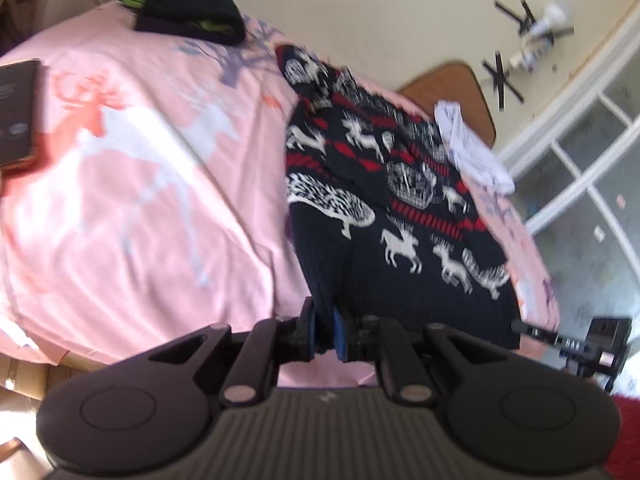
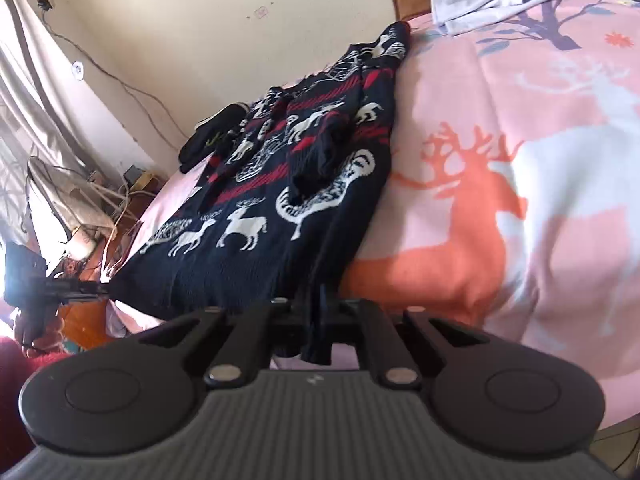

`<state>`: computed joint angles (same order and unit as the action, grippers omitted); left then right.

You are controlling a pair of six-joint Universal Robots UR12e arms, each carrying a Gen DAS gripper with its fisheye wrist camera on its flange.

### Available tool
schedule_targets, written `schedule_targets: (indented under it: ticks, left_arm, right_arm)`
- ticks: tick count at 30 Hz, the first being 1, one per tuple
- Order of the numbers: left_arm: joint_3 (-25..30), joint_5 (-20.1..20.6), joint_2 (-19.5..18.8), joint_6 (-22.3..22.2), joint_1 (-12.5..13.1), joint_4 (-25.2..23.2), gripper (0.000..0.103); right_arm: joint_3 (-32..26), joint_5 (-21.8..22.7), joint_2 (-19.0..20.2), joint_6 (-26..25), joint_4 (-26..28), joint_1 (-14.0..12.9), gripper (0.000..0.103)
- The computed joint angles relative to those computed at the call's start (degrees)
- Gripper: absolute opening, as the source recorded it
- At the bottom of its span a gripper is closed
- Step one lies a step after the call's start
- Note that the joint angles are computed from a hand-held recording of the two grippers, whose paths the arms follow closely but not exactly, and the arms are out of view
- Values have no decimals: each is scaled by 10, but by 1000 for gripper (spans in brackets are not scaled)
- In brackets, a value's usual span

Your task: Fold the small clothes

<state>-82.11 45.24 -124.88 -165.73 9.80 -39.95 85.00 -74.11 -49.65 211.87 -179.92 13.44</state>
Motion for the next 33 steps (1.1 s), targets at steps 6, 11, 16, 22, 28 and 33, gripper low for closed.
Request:
schedule_targets:
  ticks: [6, 11, 16, 22, 28, 33]
  left_arm:
    - [15, -47, -4, -25, 0, 14, 8]
    - [71, -124, -44, -101, -6, 75, 9]
    - [231, -125, -132, -180, -34, 106, 10]
    - [414, 65, -225, -197, -73, -2, 40]
    - [359, 34, -210, -126, -63, -27, 63]
    - [325, 115, -194, -17, -81, -32, 26]
  right_arm:
    - [16, -3, -25, 35, -14, -15, 7]
    - [-8, -2, -5, 87, -95, -25, 7]
    - [-112, -25, 45, 101, -84, -40, 7]
    - [-272, -194, 117, 58, 86, -29, 47]
    - [-161, -136, 69, 55, 39, -29, 67]
    - [-150, -110, 66, 24, 77, -19, 18]
